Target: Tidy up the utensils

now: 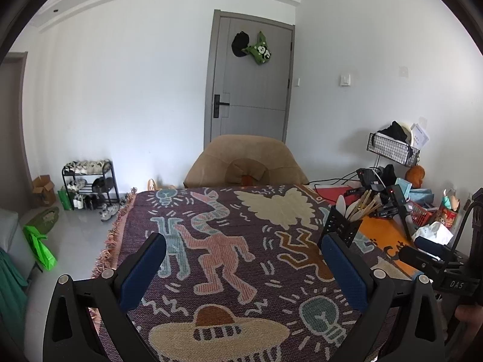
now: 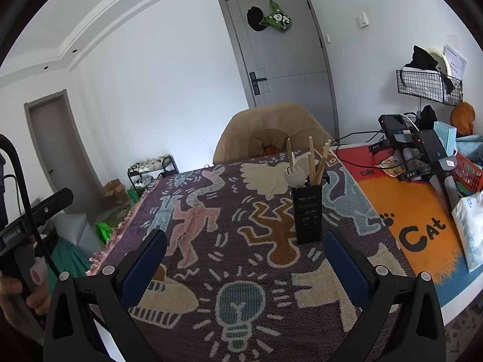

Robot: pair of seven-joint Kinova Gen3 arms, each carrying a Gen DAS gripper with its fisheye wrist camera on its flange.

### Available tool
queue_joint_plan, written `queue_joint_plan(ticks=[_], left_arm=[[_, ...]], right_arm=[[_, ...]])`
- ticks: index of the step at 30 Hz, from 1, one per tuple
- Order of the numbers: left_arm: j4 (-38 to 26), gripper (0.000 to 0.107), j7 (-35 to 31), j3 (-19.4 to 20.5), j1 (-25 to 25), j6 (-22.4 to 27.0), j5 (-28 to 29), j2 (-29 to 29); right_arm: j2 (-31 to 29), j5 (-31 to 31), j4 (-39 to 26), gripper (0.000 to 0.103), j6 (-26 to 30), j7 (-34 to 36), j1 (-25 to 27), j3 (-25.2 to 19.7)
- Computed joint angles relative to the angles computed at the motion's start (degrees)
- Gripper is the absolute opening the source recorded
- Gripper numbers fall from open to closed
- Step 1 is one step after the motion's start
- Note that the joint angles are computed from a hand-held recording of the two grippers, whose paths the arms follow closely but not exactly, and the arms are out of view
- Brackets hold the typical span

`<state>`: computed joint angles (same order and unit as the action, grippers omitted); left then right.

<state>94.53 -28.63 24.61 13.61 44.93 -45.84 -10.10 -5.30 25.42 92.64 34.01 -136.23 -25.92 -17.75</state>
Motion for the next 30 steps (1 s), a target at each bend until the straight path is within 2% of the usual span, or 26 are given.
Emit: queue_joint_plan(ticks=[11,14,30], left_arm=[[-0.5,0.103,0.6,-0.3,1.6,1.1,-0.8,1.1],[-0.3,0.103,1.0,-0.5,1.8,1.1,-1.1,0.9],[0.2,0.103,1.1,-0.4,1.5,1.5,-0.9,0.3]], right_arm=[[-0.6,-1.7,1.1,0.103,-1.6,0.9,1.0,0.3],[-1.0,0.0,1.6,0.103,-2.1,-1.2,1.6,-0.4],[-0.7,0.8,1.0,0.103,-1.4,-0.2,1.3,-0.9]])
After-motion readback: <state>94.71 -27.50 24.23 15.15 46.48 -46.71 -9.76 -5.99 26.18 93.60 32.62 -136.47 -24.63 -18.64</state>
